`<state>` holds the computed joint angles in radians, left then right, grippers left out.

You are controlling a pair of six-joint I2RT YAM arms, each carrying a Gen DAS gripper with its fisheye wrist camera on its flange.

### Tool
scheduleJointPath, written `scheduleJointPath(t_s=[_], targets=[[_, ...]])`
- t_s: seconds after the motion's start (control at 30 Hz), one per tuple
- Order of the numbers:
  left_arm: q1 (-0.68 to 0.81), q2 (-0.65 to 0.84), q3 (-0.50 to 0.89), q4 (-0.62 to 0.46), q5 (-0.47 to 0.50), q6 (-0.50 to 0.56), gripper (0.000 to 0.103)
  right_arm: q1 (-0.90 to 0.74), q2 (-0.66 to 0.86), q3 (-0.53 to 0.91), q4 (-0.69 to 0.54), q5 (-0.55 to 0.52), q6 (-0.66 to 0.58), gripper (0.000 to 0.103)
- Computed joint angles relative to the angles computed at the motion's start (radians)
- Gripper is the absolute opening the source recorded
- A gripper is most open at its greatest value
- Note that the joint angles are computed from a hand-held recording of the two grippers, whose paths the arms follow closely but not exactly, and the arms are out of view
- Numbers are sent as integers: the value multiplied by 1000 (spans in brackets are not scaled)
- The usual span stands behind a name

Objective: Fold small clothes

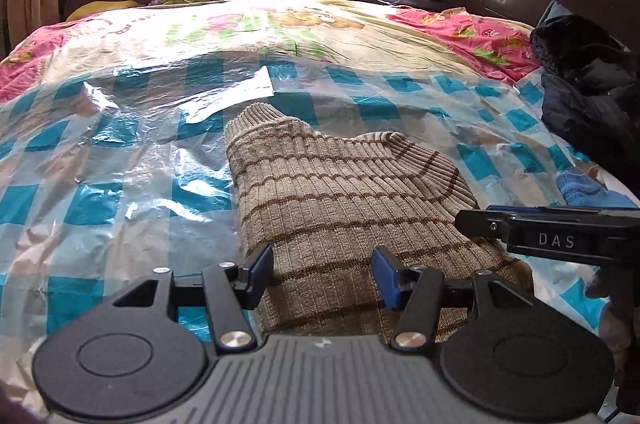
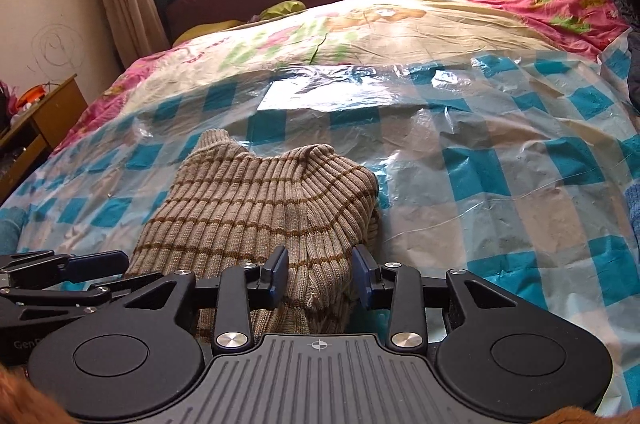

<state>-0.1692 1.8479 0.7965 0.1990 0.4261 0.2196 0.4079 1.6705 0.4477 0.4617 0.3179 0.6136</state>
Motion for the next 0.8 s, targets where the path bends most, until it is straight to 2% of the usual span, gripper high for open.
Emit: scheduleJointPath(t_s=[0.07,0.13,0.3,0.47,0.6,0.7,0.8], targets=[[21,25,22,-21,28,-6,63,-2,13,-6,1,-3,7,40],[42,57,39,-30,59,-19,66,-11,44,-15,28,-18,16,49],[101,110,69,-29,175,-82,68,-52,84,-56,132,-88,55,52],[103,177,126,-53,221,-94,76,-132,140,-116,302,-246,123,52],[98,236,171,-77,246,-103,81,-224,245,-157,515,-437,209,53],[100,246,182,-92,256,-105,80,-228,300,-111,501,-447,212,52],[118,219,169,-124,275,-71,75,-220,317,-91,501,-477,252,41]])
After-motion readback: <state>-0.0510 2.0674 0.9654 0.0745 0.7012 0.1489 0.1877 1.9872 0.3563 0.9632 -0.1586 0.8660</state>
